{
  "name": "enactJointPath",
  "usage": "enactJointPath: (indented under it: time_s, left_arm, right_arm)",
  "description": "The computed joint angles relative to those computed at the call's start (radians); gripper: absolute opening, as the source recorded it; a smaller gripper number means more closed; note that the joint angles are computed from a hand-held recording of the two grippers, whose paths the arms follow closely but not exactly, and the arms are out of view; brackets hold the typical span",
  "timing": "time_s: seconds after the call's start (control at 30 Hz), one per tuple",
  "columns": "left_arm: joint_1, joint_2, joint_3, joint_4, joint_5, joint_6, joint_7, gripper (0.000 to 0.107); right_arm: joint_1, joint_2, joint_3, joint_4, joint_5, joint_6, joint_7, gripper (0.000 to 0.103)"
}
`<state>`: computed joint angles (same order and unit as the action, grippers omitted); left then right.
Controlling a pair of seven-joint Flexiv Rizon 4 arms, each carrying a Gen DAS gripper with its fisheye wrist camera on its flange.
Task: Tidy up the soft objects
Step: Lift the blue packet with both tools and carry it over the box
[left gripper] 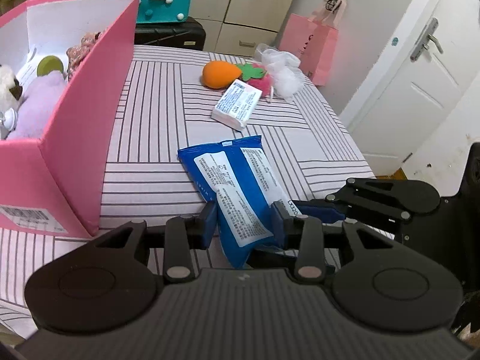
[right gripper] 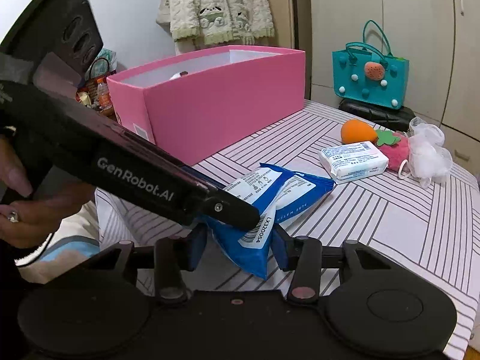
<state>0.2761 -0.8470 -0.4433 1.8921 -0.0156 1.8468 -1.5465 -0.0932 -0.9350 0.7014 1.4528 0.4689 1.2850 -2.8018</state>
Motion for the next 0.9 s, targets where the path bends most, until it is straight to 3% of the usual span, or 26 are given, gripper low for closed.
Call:
enactJointPath:
  time_s: [0.23,0.43,0.7,0.9]
  left_arm:
    - [0.068,0.081,-0.063,0.073,0.021,-0.041,0.029,0.037]
    - [0.16,0.154,-0.15,0.146,0.021,-0.087,0.065,0.037]
    - [0.389,0.211,-0.368,0.225,-0.019,-0.187,0.209,0.038]
    - [0.528,0.236,-0.475,0.276,-0.016,-0.146,0.269,0.038]
  right_arm:
    - [-0.009,0.075,0.003,0.063,0.031,0.009,0.024,0.051]
    - [0.028,0.17,-0.041,0.123,0.036,0.004,0.097,0.051]
    - [0.08,0.255,-0.085,0.134,0.057,-0.054,0.188,0.051]
    - [0.146,0.275,-0.095,0.122,0.052,0.005,0.16,0.051]
